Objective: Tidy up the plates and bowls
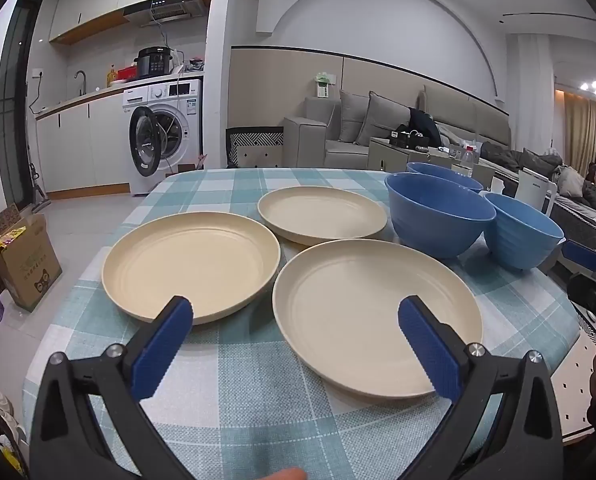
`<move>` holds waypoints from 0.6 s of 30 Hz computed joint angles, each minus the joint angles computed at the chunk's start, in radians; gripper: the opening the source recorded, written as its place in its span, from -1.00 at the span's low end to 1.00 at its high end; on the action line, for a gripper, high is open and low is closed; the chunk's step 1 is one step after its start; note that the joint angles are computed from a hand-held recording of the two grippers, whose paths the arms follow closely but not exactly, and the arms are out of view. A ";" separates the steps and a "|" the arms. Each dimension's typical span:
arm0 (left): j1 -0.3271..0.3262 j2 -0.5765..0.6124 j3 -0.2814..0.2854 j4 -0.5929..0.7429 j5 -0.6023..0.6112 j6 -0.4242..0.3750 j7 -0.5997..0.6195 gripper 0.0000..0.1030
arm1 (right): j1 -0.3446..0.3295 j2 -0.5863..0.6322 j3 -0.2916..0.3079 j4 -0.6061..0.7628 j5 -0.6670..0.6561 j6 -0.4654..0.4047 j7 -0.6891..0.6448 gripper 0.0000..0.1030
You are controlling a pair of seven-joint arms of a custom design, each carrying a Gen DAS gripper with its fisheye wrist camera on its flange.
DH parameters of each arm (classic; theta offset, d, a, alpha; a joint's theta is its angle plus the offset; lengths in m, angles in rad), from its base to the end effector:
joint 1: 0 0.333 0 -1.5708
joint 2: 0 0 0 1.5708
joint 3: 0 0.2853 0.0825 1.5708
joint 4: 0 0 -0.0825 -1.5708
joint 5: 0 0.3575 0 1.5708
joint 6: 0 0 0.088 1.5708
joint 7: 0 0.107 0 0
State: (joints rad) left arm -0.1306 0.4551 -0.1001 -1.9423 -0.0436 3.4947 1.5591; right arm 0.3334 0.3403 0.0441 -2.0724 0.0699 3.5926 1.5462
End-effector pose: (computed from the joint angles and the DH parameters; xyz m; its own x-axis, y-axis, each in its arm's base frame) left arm 0.6237 -0.1325 0.3763 -0.1815 -0.9798 0.0838 -0.4622 0.0098 -0.8867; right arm 0.5664 0.2124 0.4031 0.3259 -0.9446 -0.0385 -0.3728 -0.0910 -0.9234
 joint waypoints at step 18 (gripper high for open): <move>-0.026 0.004 0.027 0.000 -0.011 0.011 0.008 1.00 | -0.001 0.002 0.001 0.001 -0.007 -0.004 0.005 0.99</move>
State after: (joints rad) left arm -0.1566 0.4592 -0.0728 -1.9421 -0.0550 3.5053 1.5669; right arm 0.3320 0.3421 0.0451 -2.0719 0.0626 3.5882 1.5509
